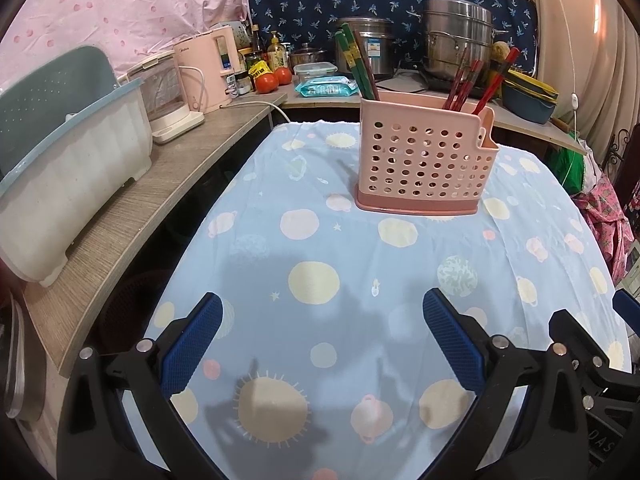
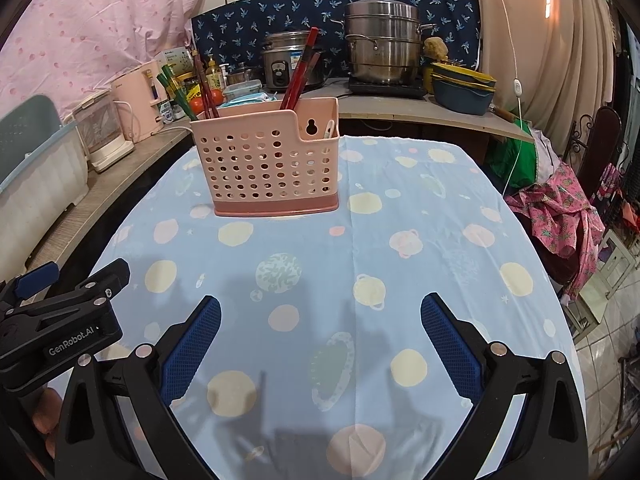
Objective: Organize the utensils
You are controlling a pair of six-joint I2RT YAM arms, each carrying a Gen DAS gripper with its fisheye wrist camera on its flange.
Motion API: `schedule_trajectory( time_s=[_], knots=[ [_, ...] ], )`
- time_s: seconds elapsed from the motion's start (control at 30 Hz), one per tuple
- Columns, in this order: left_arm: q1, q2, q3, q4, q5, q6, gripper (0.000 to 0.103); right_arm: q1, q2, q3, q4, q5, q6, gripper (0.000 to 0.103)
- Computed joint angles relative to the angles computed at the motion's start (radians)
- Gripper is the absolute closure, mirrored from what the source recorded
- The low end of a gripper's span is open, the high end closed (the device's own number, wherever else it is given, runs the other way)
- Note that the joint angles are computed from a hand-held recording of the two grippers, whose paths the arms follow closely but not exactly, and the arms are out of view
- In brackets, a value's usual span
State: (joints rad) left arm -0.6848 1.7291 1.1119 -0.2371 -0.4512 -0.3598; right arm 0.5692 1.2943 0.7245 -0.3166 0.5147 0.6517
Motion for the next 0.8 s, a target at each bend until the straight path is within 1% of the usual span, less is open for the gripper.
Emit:
schedule_trajectory(
  time_s=[0.8],
  knots=[
    [-0.001, -0.009, -0.01, 0.007, -0.005, 0.008, 0.007, -0.021, -0.001, -0.015, 0.018, -0.008, -0.013, 0.007]
  ],
)
